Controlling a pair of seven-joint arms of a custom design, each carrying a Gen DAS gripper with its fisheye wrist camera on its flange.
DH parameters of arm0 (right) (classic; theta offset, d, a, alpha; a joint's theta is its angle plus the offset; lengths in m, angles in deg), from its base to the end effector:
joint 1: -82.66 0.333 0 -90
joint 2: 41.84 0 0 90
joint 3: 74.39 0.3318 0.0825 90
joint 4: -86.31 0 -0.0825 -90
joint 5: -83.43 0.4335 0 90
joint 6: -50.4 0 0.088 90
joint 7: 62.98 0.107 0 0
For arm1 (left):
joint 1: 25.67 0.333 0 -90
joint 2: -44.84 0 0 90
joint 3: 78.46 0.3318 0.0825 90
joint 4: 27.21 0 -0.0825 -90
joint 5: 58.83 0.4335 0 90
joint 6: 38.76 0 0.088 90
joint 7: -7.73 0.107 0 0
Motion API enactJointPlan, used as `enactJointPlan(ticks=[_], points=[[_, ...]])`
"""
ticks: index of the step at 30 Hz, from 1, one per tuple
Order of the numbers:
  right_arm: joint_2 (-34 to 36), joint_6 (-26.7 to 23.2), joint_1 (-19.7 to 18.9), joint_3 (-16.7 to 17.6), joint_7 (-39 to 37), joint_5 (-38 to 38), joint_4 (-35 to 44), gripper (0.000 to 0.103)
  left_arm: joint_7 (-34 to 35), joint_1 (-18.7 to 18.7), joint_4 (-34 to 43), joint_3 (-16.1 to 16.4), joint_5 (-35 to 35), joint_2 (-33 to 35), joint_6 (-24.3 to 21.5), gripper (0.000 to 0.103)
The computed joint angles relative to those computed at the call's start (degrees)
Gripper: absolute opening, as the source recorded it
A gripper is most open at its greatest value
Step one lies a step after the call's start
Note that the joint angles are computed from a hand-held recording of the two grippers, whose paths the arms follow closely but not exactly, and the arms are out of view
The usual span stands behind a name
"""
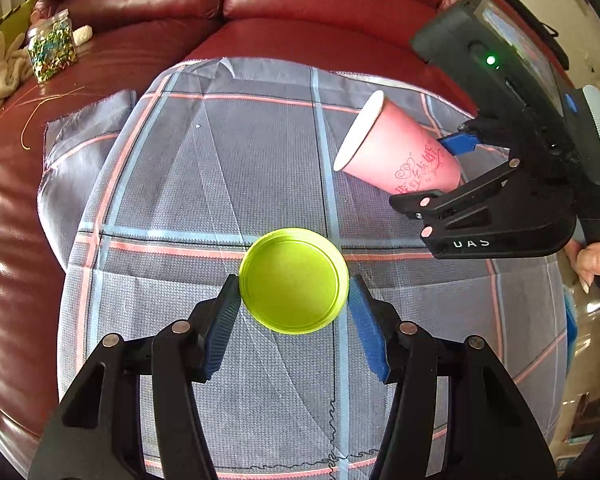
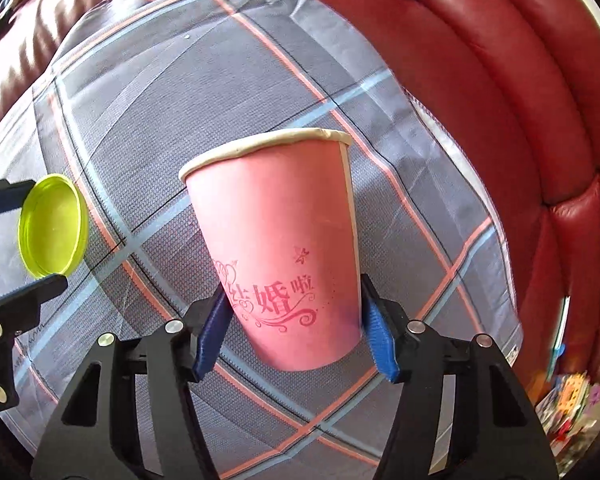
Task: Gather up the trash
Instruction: 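Grasp the lime-green lid with the left tool while the right tool grasps the pink paper cup, then carry the green lid and pink cup over the teal bin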
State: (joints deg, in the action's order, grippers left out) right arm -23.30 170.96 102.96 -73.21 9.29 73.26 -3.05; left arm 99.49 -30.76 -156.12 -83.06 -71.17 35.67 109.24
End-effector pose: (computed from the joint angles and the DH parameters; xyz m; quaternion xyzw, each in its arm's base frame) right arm 0.6840 0.2583 0.4822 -0.9098 0.3926 -0.1318 0.0272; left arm 0.5662 -0.0941 0.4771 -0.6675 0.7002 -0.2300 0.1058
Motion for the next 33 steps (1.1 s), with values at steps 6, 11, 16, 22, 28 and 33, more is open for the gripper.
enactJointPlan(ticks=[6,11,16,22,28,33], points=[[-6.60,1.36,-4.23,-0.26,6.42,10.76,-6.62,0.058,1.04,-0.54,-0.77,0.06,-1.28,-1.14,0.12,0.056],[-17.71,5.36,-7.87,-0.38,9.03,20.23,-18.97,0.058,2.34,-2.15,-2.42,0.21,-2.99,-3.83,0.10,0.056],[-28.90,7.96,-11.12,-1.93,10.05,27.04,-31.18,0.058,2.92,-4.69,-4.37,-0.22,-3.42,-7.12,-0.72,0.056],[-40.56,8.81,-15.09,-3.09,12.02,28.16,-42.70,0.058,2.11,-8.68,-5.44,-1.63,-2.56,-9.88,-1.63,0.056],[-51.66,7.35,-20.31,-5.61,11.89,26.79,-50.38,0.058,1.51,-13.43,-5.34,-3.41,-1.97,-11.56,-1.86,0.056],[-59.41,5.67,-26.23,-8.19,10.62,24.67,-54.56,0.058,0.20,-16.89,-4.23,-5.95,0.38,-11.11,-2.45,0.056]])
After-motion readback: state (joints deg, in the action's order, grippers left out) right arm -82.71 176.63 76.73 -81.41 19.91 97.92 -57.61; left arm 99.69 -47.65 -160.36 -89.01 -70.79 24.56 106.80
